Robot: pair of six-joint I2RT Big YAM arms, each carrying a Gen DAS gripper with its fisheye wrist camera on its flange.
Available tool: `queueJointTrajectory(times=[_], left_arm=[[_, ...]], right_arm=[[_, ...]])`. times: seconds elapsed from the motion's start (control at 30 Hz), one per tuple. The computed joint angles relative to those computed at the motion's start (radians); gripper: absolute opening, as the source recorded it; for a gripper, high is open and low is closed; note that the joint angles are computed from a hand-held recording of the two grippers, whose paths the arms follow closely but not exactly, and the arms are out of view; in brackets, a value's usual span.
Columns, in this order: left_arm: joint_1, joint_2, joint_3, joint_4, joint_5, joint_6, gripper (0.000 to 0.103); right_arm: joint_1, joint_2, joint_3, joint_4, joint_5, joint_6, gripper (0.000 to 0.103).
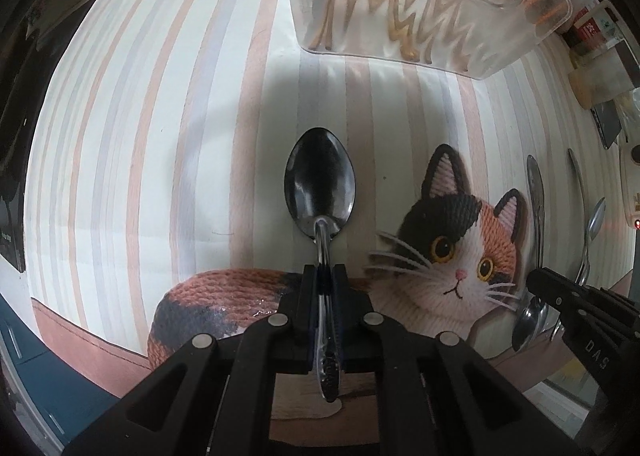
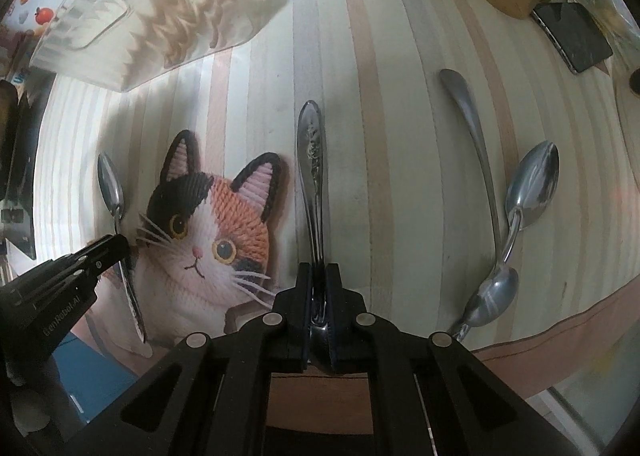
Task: Organize utensils
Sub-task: 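Grasp a steel spoon by its handle with the left tool while the right grasps another spoon, then carry both spoons into the clear holder and open both tools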
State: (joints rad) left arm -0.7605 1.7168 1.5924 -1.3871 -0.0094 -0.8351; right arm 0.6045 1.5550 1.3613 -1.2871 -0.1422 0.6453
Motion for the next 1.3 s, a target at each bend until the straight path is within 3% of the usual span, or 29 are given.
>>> queueJointTrajectory(times=[0.5,0.77,0.87,0.93,1.07,1.2,1.3], left_arm=[[-0.038,-0.057,0.039,-0.039,-0.09,-0.014,0.0],[-0.019,-0.138,-0.002,-0.037,-0.091,-0.054,0.0],[0.007,-0.164,-0.028,-0.01,-0.053,-0.054,0.0],[0.03,-0.179,-0.06,0.033,-0.02,-0.064,0.003],[0.058,-0.162,-0.111,0.097,0.077,-0.067,0.033],[0.052,-0.134,-0.113,0.137,0.093,-0.054,0.036],[0.037,-0.092,-0.074,0.121,0.071,-0.021,0.038]], right_arm=[[-0.036,-0.114,-0.049,0.045,-0.023,0.019,0.002],[-0.065,-0.147,-0.014,0.045,-0.057,0.023,0.002],[-0.07,-0.156,-0.001,0.036,-0.054,0.017,0.002],[-0.066,-0.157,0.003,0.033,-0.044,0.022,0.002],[-0.07,-0.148,-0.002,0.026,-0.037,0.019,0.002],[-0.076,-0.142,-0.015,0.028,-0.025,0.027,0.002],[-0.08,-0.139,-0.021,0.026,-0.019,0.034,0.002]])
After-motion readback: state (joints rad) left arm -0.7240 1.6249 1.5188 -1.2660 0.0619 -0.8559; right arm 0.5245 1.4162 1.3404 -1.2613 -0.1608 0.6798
